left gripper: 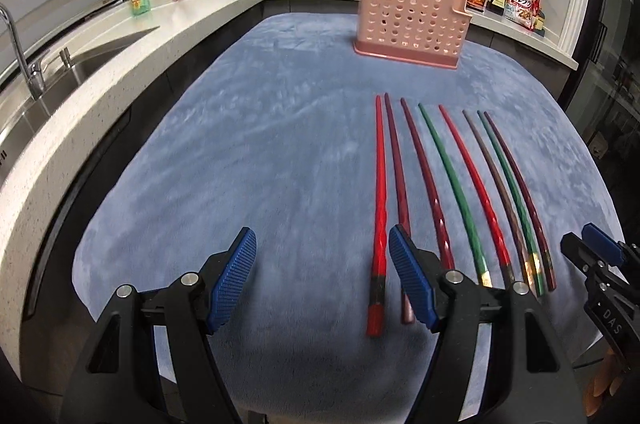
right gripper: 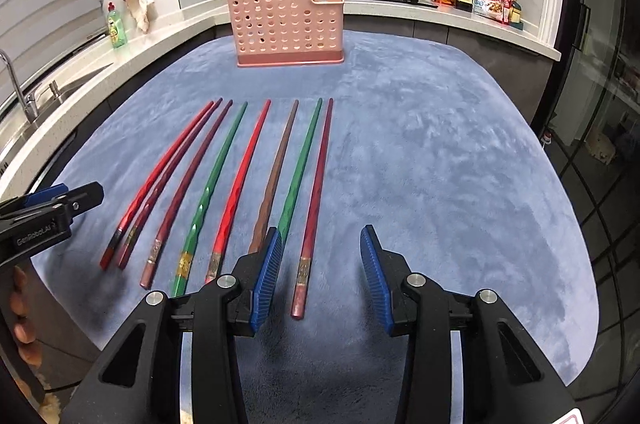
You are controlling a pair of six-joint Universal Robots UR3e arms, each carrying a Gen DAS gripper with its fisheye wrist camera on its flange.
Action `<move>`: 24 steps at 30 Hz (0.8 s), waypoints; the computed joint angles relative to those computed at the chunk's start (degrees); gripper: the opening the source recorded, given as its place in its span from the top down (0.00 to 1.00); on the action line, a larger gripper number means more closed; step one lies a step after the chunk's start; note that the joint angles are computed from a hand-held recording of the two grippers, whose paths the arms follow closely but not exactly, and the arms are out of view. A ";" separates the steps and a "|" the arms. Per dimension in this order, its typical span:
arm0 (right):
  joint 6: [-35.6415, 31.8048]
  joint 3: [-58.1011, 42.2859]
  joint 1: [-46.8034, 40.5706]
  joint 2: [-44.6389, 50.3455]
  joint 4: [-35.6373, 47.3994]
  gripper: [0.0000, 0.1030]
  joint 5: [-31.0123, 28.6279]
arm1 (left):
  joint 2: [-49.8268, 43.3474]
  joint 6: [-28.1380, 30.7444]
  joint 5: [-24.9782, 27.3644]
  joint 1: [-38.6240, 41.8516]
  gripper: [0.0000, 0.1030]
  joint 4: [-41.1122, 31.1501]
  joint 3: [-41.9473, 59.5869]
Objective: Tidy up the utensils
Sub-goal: 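Move both open tools back over the row of chopsticks, then grasp a dark red chopstick with the right tool while the left tool grasps a red chopstick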
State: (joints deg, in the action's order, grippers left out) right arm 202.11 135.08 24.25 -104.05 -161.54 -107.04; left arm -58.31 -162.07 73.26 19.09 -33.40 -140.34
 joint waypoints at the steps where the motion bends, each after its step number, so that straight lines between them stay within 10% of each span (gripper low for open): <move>1: 0.26 0.24 0.02 0.28 -0.41 0.66 0.20 | 0.26 0.05 0.10 0.10 0.36 -0.10 -0.36; 24: 0.57 2.55 -2.15 3.55 -3.06 0.89 4.97 | 1.01 0.15 0.69 -0.99 0.36 -0.54 -2.18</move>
State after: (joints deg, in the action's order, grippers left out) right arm 202.68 137.63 22.10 -100.50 -164.60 -102.07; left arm -57.29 -161.91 73.96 18.09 -33.94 -142.53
